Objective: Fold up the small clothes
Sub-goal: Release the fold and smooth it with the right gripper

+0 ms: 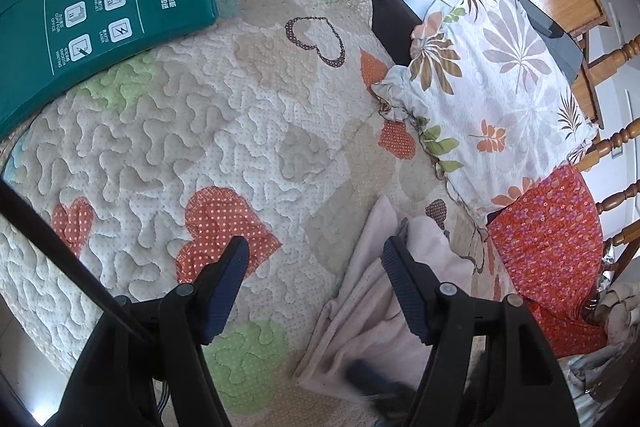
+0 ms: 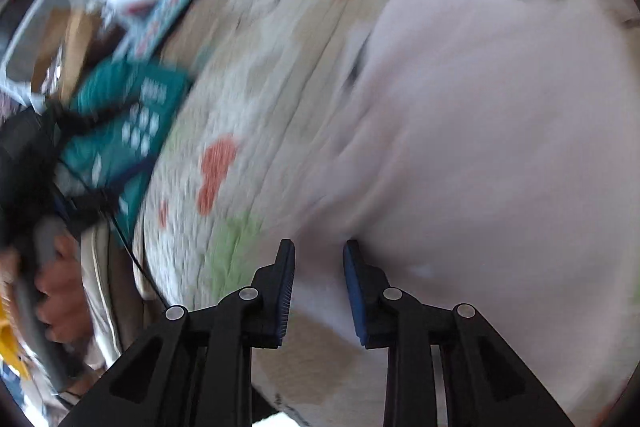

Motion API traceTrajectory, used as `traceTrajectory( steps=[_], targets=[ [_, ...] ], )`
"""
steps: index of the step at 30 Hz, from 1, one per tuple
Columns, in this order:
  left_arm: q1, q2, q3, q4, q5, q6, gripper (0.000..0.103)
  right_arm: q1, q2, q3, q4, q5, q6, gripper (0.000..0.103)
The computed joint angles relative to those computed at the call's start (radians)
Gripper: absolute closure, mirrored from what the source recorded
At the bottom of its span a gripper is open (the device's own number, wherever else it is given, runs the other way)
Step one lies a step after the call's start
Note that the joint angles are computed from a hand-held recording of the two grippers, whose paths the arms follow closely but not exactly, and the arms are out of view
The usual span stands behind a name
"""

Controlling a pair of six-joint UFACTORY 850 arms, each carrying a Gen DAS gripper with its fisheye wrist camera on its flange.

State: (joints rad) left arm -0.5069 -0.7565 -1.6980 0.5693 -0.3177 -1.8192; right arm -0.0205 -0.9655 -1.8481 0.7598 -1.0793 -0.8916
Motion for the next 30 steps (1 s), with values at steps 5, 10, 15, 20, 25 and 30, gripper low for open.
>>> traceTrajectory(
  steps=[5,10,15,20,25,30],
  targets=[
    [0.001,0.015,0.02,0.055,0.005,-0.06,0.034,-0.007,0.003,-0.017,0.037,-0.03,-0.023,0.074],
    [-0.001,0.008,0.005,0.076,-0.019,-0.081,0.032,-0.027,0.015,-0.095,0.089,0.047,-0.038,0.074],
    [-0.001,-0.011,-0.023,0.001,-0.017,0.007,0.032,0.01,-0.091,-0.281,-0.044,0.117,0.123,0.074],
    [-0.001,-0.016,-0.033,-0.013,-0.027,0.028,0.032,0.031,-0.127,-0.315,-0.079,0.152,0.155,0.062],
    [0.002,-0.019,-0.036,-0.044,-0.012,0.056,0.032,0.07,-0.086,-0.229,-0.236,0.316,0.182,0.095],
    [-0.001,-0.029,-0.056,-0.048,-0.017,0.074,0.032,0.061,-0.1,-0.286,-0.099,0.26,0.151,0.096]
  ],
)
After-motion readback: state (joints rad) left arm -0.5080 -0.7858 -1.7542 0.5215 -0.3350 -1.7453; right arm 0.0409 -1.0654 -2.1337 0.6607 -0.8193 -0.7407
